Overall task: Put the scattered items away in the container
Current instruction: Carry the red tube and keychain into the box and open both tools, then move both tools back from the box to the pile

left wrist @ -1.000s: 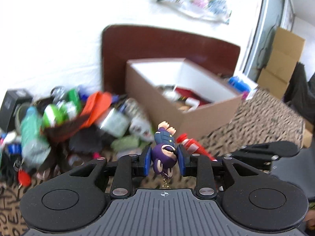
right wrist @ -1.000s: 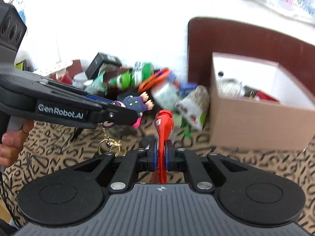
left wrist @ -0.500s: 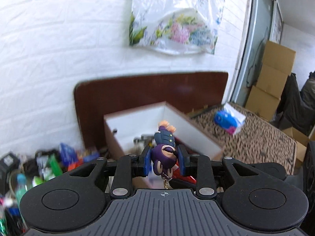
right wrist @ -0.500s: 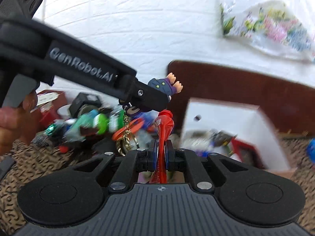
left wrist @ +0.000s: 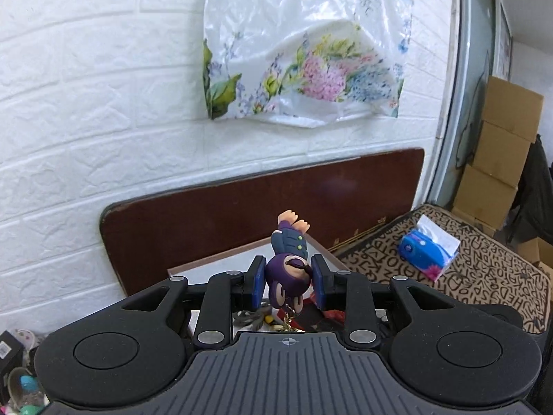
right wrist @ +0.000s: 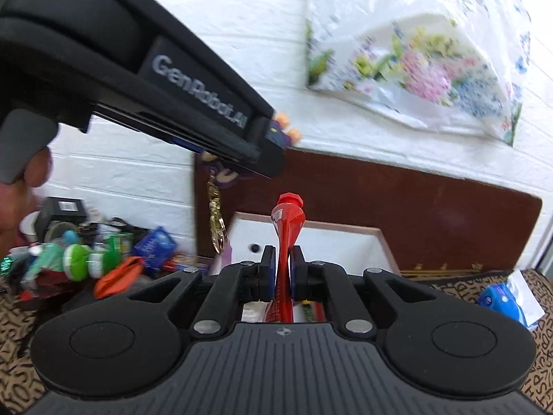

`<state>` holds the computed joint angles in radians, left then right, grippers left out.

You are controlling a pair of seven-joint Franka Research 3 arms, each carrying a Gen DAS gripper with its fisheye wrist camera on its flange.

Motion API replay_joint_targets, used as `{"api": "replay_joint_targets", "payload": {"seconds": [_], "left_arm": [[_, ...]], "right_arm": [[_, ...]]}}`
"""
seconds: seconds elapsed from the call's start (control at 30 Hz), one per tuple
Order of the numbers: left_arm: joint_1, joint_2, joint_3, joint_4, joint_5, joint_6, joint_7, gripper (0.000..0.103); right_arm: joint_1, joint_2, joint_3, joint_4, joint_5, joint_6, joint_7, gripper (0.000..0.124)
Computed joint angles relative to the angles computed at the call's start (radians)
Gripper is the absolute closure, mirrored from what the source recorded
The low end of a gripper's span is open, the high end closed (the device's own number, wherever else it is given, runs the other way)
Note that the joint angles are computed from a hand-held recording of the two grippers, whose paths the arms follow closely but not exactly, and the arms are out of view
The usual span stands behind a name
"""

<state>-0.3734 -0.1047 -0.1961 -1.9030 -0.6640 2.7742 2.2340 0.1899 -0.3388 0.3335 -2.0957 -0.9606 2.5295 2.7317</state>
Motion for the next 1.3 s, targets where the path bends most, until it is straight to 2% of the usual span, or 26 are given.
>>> {"api": "replay_joint_targets", "payload": {"seconds": [0.13, 0.33, 0.53, 0.6, 0.63, 0.67, 0.7, 0.73, 0.8, 0.87, 0.93, 1.1, 1.3], "left_arm": [[0.015, 0.092, -0.025, 0.044, 0.056, -0.021, -0.05, 0.076], [0.057, 0.213, -0.081, 0.098, 0.191, -0.033, -0.169, 0.076], [0.093, 0.275, -0.128, 0.141, 0.262, -0.007, -0.221, 0.075], [0.1, 0.28, -0.139, 0.134, 0.273, 0.031, -0.234, 0.056], [0.1, 0.279, -0.143, 0.123, 0.284, 0.069, -0.247, 0.035], [0.109, 0.276, -0.154, 0.112, 0.272, 0.098, -0.237, 0.008], [0.127, 0.267, -0.175, 0.094, 0.235, 0.127, -0.202, 0.0], [0.147, 0.257, -0.2, 0.078, 0.181, 0.155, -0.149, 0.0], [0.177, 0.237, -0.231, 0.067, 0.088, 0.138, -0.03, 0.0], [0.176, 0.215, -0.221, 0.057, 0.05, 0.091, 0.045, 0.0], [0.158, 0.191, -0.198, 0.03, 0.037, 0.079, 0.078, 0.0], [0.106, 0.139, -0.142, -0.049, 0.043, 0.1, 0.105, 0.0], [0.061, 0.076, -0.088, -0.112, -0.017, 0.092, 0.153, 0.0]], "right_arm": [[-0.008, 0.019, -0.023, -0.021, 0.018, -0.008, 0.004, 0.114], [-0.011, 0.05, -0.064, -0.067, 0.063, 0.03, 0.0, 0.114], [-0.016, 0.095, -0.087, -0.065, 0.062, 0.062, 0.005, 0.114], [-0.011, 0.113, -0.098, -0.056, 0.07, 0.069, -0.01, 0.114], [-0.007, 0.12, -0.102, -0.055, 0.07, 0.075, -0.021, 0.112], [-0.005, 0.123, -0.103, -0.055, 0.061, 0.075, -0.023, 0.105], [-0.003, 0.125, -0.099, -0.053, 0.046, 0.063, -0.015, 0.078], [-0.005, 0.122, -0.089, -0.053, 0.007, 0.045, 0.01, 0.05], [-0.003, 0.116, -0.072, -0.055, -0.084, 0.001, 0.06, 0.039], [0.018, 0.111, -0.079, -0.056, -0.085, -0.032, 0.039, 0.038], [0.034, 0.098, -0.086, -0.066, -0.074, -0.037, 0.037, 0.026], [0.049, 0.078, -0.085, -0.074, -0.038, -0.055, 0.035, 0.024], [0.063, 0.053, -0.057, -0.075, -0.026, -0.094, 0.024, 0.023]]}}
